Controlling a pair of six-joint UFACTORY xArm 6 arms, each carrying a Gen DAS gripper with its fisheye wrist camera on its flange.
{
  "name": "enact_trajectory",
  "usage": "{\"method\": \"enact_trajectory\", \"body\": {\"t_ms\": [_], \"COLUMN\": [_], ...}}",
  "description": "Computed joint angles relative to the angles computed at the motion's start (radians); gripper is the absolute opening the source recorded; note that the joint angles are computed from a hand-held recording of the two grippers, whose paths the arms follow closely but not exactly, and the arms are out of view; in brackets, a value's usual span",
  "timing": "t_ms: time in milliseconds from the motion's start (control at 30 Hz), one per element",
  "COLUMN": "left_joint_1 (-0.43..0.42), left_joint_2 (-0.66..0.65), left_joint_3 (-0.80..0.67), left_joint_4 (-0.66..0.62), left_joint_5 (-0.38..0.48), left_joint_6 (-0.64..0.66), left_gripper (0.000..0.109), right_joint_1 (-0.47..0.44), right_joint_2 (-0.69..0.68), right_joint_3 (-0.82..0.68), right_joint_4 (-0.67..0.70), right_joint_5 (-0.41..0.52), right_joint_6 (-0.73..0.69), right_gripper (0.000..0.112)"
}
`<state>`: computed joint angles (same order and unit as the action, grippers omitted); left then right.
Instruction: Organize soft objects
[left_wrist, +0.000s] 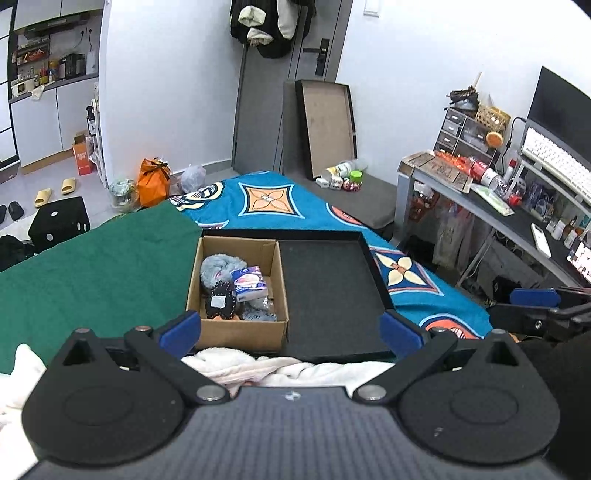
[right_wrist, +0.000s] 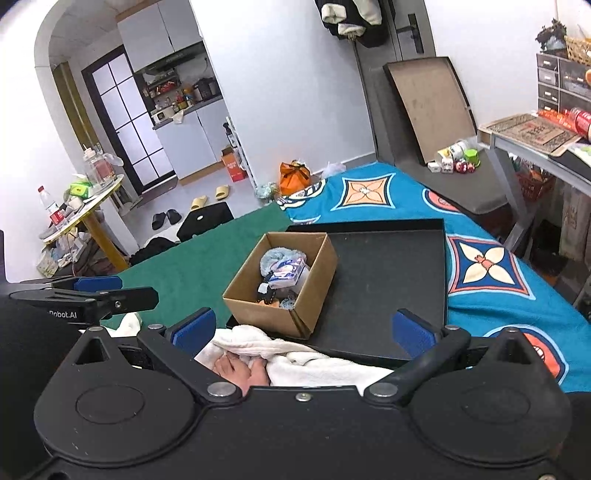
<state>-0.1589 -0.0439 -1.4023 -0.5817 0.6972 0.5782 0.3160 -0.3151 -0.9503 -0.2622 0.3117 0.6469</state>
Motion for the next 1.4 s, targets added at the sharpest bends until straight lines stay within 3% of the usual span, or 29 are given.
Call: {"method": "enact_trajectory", "body": {"t_ms": [433, 600, 1400], "left_joint_1": [-0.047, -0.048, -0.056], "left_joint_2": [-0.067, -0.071, -0.072], "left_joint_3": [0.095, 0.104, 0.105], "left_joint_4": [0.034, 0.030, 0.074], "left_joint_5": [-0.139, -0.145, -0.154], "left_joint_6": [-0.020, -0.025, -0.046], "left_gripper": [0.103, 0.103, 0.103], "right_joint_1": [-0.010, -0.009, -0.010], "right_joint_2": [-0.054, -0.056, -0.062], "right_joint_3": [0.031, 0.026, 0.034], "right_joint_4": [-0.187, -0.236, -0.178], "right_joint_5": [-0.002, 0.008, 0.012], "right_joint_6": [0.140, 0.178, 0.145], "right_gripper": [0.103, 0.103, 0.103]}}
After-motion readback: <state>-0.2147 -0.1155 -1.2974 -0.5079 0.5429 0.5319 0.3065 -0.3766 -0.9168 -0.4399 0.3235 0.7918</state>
